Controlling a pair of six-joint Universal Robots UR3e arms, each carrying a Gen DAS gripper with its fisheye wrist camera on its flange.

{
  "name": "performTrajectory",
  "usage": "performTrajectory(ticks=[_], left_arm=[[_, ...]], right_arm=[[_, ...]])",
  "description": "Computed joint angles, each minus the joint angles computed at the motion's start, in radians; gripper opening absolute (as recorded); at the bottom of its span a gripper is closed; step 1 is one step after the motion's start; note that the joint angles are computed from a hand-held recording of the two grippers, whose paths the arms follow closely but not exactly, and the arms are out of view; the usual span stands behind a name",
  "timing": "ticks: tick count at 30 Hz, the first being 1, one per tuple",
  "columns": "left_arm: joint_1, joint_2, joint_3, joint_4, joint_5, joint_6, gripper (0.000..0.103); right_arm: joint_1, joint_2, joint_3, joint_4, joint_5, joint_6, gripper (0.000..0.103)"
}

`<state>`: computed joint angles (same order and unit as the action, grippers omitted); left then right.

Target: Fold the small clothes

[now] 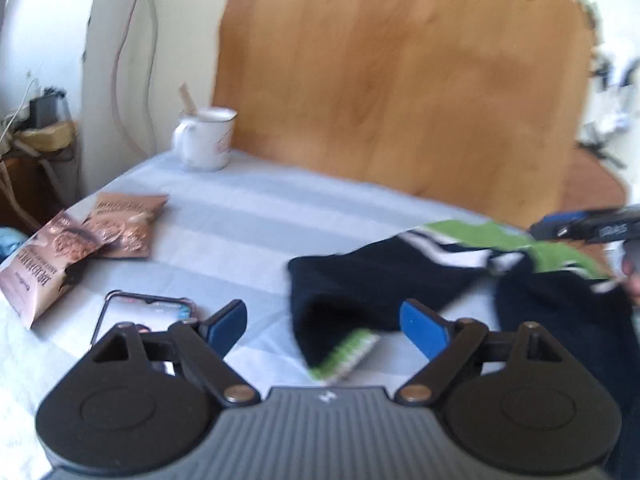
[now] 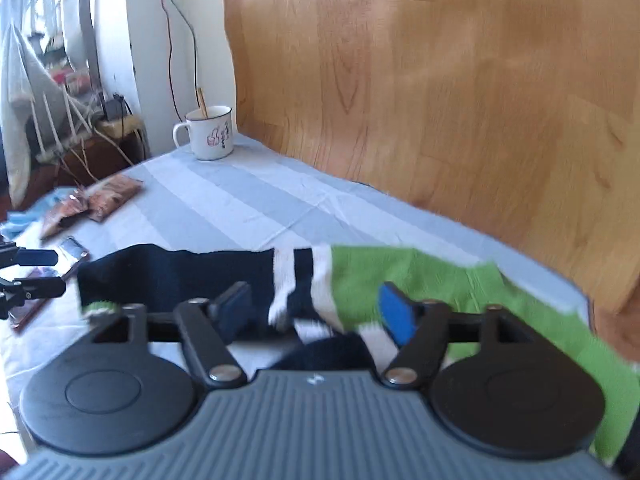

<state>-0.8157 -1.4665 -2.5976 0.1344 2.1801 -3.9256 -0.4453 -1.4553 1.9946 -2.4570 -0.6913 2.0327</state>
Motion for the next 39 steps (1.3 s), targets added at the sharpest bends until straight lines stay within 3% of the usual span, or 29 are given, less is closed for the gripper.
performTrajectory(ticks=[3, 4, 5, 6, 7, 9, 12, 14, 15, 17, 18, 21, 23, 26, 28, 31, 35, 37, 38, 39], left_arm=[[0.142, -0.044, -0.007, 0.06, -0.172, 0.08, 0.081], [0.185, -0.073, 0.003, 0.077, -0.223, 0.113, 0.063], [0.24, -0.1, 0.004, 0.106, -0.296, 0.153, 0.034], [0.292, -0.122, 0.002, 0.133, -0.375, 0.178, 0.019], [0.313, -0.162, 0.002, 0.186, -0.414, 0.172, 0.014], [0.342, -0.169, 0.021, 0.218, -0.425, 0.193, 0.011], [0.315, -0.166, 0.067, 0.285, -0.28, 0.182, 0.011], [0.286, -0.187, 0.136, 0.254, -0.14, 0.17, 0.012], [0.285, -0.19, 0.173, 0.185, -0.098, 0.153, 0.013], [0.345, -0.135, 0.17, 0.06, -0.193, 0.121, 0.015], [0.362, -0.122, 0.141, 0.071, -0.242, 0.119, 0.018], [0.258, -0.134, 0.076, 0.128, -0.155, 0.081, 0.039], [0.196, -0.135, 0.038, 0.166, -0.135, 0.057, 0.045], [0.15, -0.104, -0.012, 0.225, -0.252, 0.08, 0.047], [0.116, -0.132, -0.02, 0.283, -0.345, 0.096, 0.055], [0.067, -0.21, 0.007, 0.337, -0.441, 0.083, 0.056], [-0.018, -0.318, 0.121, 0.267, -0.445, 0.0, 0.056], [-0.047, -0.322, 0.159, 0.232, -0.434, -0.02, 0.049], [-0.044, -0.331, 0.165, 0.243, -0.465, -0.027, 0.023], [-0.036, -0.341, 0.164, 0.256, -0.504, -0.037, 0.009]], right_arm=[[0.153, 0.139, -0.091, -0.127, -0.194, 0.011, 0.084], [0.208, 0.195, -0.101, -0.215, -0.284, 0.025, 0.066], [0.245, 0.247, -0.131, -0.255, -0.349, 0.041, 0.046], [0.276, 0.298, -0.186, -0.254, -0.4, 0.093, 0.014], [0.294, 0.332, -0.226, -0.279, -0.419, 0.181, 0.014], [0.297, 0.37, -0.317, -0.27, -0.359, 0.352, 0.014], [0.267, 0.422, -0.379, -0.345, -0.134, 0.611, 0.014], [0.271, 0.474, -0.421, -0.358, -0.079, 0.689, 0.016], [0.293, 0.501, -0.476, -0.279, -0.113, 0.659, 0.02], [0.334, 0.535, -0.563, -0.128, -0.231, 0.574, 0.023], [0.323, 0.52, -0.546, -0.104, -0.24, 0.552, 0.027], [0.172, 0.391, -0.376, -0.082, -0.058, 0.481, 0.049], [0.047, 0.262, -0.225, -0.117, 0.024, 0.442, 0.049], [-0.162, 0.09, -0.058, -0.098, 0.104, 0.342, 0.049], [-0.331, -0.014, 0.02, 0.001, 0.165, 0.226, 0.05], [-0.55, -0.123, 0.091, 0.193, 0.206, 0.07, 0.05], [-0.745, -0.136, 0.103, 0.443, 0.174, -0.108, 0.052], [-0.795, -0.118, 0.126, 0.482, 0.145, -0.156, 0.052], [-0.805, -0.111, 0.141, 0.471, 0.136, -0.147, 0.052], [-0.816, -0.11, 0.168, 0.433, 0.135, -0.118, 0.052]])
